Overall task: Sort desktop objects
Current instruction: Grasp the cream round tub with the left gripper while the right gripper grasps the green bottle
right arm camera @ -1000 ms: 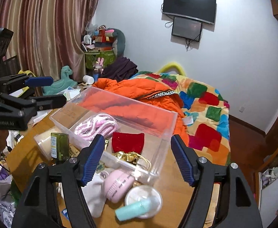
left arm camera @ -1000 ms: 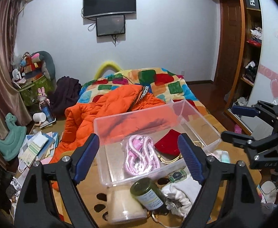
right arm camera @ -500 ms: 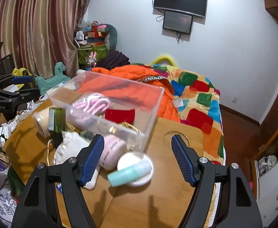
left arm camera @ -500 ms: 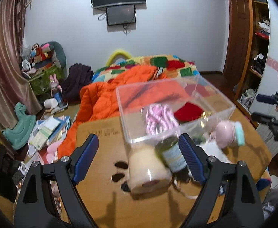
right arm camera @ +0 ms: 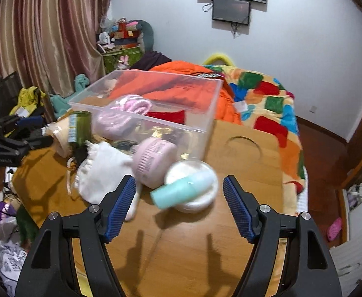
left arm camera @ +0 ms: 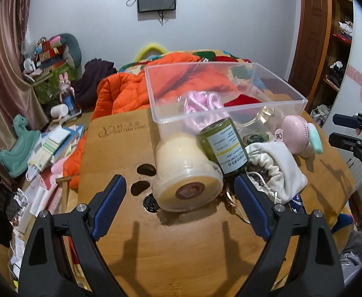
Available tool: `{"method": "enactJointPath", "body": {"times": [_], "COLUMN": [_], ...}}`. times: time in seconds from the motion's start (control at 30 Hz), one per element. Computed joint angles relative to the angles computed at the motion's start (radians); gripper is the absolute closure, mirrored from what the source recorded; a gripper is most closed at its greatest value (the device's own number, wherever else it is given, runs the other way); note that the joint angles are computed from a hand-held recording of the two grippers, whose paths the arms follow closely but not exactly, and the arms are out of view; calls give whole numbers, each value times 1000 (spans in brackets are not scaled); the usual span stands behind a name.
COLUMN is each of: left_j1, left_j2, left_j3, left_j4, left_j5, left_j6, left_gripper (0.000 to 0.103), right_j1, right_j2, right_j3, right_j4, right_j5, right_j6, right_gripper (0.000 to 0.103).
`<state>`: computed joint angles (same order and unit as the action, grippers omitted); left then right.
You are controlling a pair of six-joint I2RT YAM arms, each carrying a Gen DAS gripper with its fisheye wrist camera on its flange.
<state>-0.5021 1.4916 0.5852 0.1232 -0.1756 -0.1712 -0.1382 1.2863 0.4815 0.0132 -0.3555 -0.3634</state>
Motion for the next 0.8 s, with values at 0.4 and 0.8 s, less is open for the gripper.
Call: {"method": "enactJointPath", "body": {"times": [0.4, 0.8], "left_j1": [23, 55], "left_j2": [61, 44], "left_j3": [11, -28], "left_j4": [25, 28], "left_j5": [42, 94], "left_j6": [0, 17], "left_gripper": [13, 13], "right_j1": [340, 444], "right_j2": [162, 387], "right_j3": [72, 220], "right_j4": [139, 150], "right_j5": [100, 64], "right_j6": [108, 146], "right_gripper": [33, 44]}}
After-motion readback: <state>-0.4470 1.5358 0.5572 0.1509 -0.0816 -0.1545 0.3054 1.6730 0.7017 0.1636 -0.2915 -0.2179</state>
